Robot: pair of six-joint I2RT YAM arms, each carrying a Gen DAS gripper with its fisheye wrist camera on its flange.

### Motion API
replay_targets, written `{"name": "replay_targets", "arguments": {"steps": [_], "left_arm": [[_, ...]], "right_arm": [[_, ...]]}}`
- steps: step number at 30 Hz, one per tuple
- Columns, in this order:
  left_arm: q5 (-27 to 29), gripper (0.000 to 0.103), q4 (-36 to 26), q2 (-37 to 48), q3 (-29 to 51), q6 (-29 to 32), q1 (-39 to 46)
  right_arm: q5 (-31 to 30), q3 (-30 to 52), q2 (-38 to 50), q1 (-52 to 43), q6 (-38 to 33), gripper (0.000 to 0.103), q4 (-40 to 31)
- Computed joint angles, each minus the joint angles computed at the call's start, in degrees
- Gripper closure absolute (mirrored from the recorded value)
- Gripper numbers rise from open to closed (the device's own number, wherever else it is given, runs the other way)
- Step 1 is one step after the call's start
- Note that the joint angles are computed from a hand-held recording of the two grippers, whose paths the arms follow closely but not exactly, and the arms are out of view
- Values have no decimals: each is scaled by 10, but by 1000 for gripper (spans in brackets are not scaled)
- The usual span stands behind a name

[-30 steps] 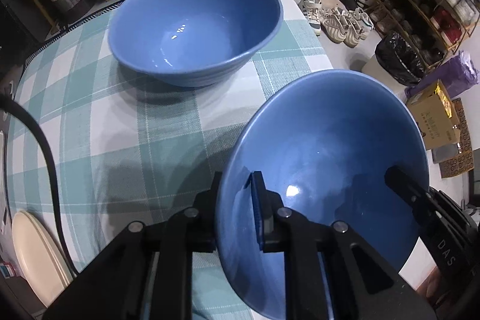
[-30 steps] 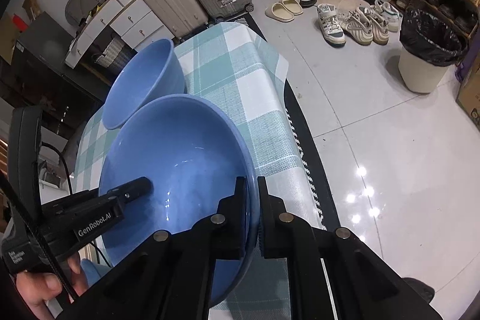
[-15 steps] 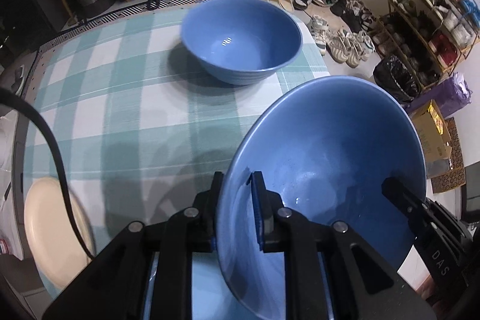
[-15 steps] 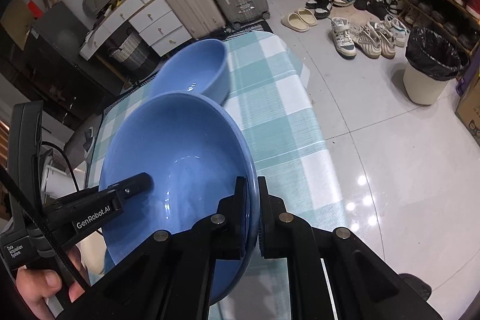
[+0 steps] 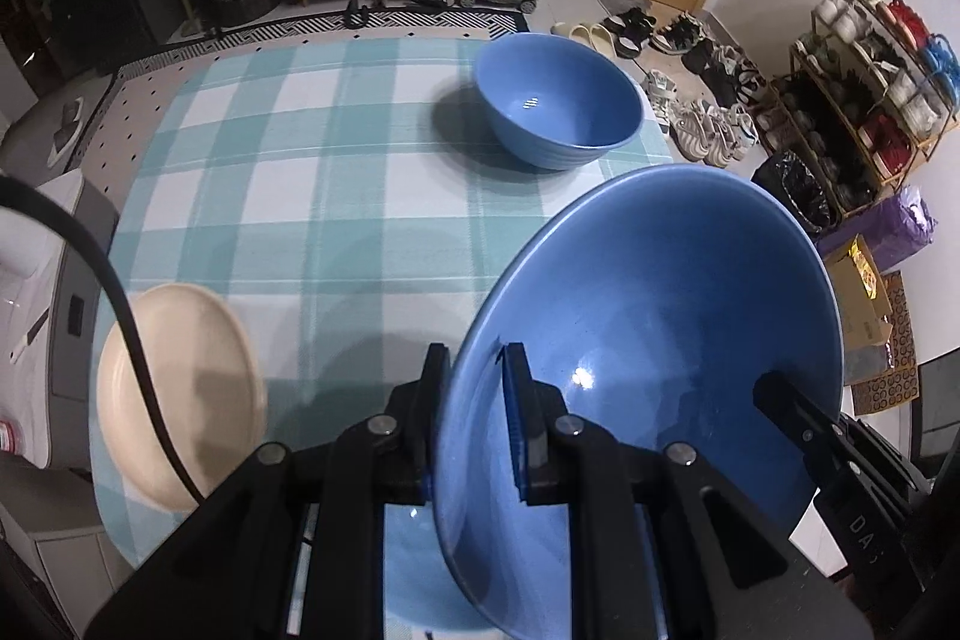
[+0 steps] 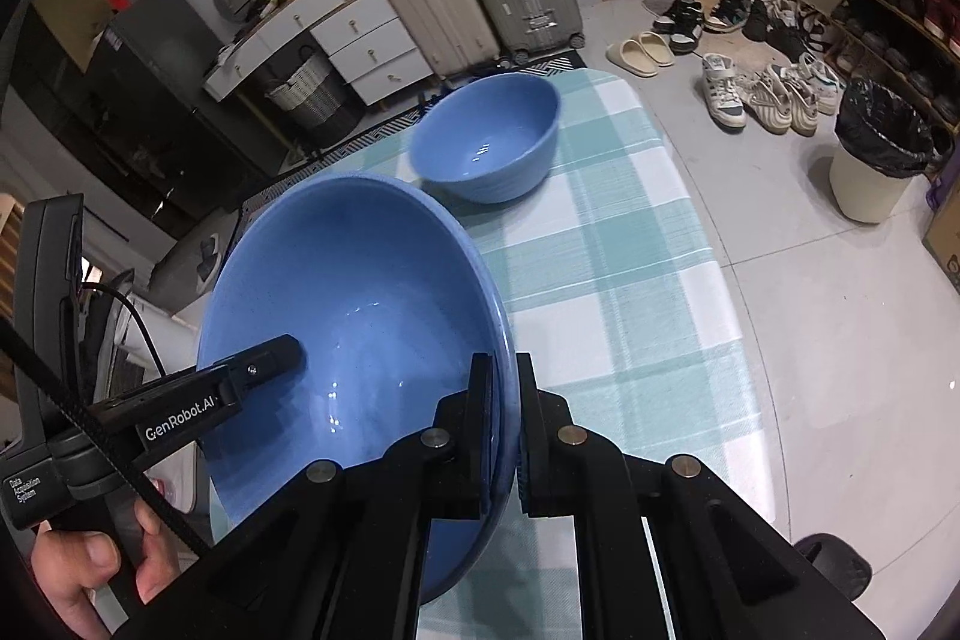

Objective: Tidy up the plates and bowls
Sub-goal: 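Lift the held blue bowl with both tools and carry it over the placed bowl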

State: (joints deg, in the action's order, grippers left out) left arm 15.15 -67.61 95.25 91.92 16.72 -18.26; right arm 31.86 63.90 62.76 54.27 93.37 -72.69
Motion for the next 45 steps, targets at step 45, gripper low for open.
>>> {"name": "replay_targets", "arguments": {"steps": [45], "left_arm": [[-9, 84, 121, -31, -215, 128, 143]], "right_arm": [[-54, -47, 164, 82, 49, 97, 173]]}}
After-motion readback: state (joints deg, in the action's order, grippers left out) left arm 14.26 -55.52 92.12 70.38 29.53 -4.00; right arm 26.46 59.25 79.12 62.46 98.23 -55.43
